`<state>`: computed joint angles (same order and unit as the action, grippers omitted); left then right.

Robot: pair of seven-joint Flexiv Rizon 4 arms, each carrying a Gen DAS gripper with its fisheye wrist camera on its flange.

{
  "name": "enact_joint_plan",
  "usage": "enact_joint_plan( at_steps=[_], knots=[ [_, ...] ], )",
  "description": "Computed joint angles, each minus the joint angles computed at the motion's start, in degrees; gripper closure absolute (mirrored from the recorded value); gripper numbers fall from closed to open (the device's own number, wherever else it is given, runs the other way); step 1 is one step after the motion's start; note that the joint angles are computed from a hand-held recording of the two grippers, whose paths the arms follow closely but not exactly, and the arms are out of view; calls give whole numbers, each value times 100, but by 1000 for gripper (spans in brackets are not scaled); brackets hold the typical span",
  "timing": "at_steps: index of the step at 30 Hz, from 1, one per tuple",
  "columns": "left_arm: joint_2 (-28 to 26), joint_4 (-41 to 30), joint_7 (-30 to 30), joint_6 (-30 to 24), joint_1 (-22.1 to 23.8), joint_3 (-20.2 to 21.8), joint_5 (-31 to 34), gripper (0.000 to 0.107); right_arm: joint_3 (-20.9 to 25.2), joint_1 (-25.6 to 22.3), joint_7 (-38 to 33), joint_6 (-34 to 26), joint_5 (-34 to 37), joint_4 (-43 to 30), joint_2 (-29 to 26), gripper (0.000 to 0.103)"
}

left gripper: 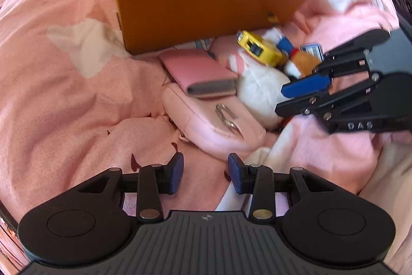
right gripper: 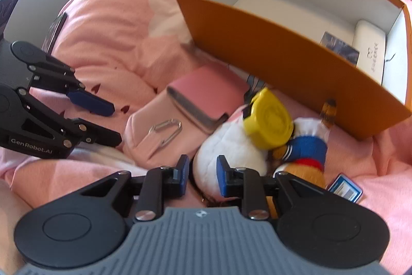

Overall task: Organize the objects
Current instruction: 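Withdraw both grippers from the orange box toward the pink items, then grasp the small pink backpack with the left gripper while the right reaches for the pink wallet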

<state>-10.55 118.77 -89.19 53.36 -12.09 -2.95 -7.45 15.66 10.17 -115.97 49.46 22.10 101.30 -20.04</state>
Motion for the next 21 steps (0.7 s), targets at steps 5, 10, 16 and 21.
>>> enact_joint_plan(
  at_steps=[5, 10, 16, 21],
  knots=[
    [-32, -44, 507, 0, -73, -30, 430, 62, 5, -25, -136, -592, -68, -90, 14, 77],
    [-237, -144, 961, 276, -178, -6, 980, 61, 2, -10, -342, -1198, 19, -350, -144, 79],
    [-314, -121, 1182, 1078, -449, 181, 2105, 60, -42, 134, -318, -1163, -101, -379, -227, 78],
    [-447, -316, 1030, 1511, -684, 437, 3050, 56, -23, 73, -301, -820, 96, -377, -251, 78]
  ],
)
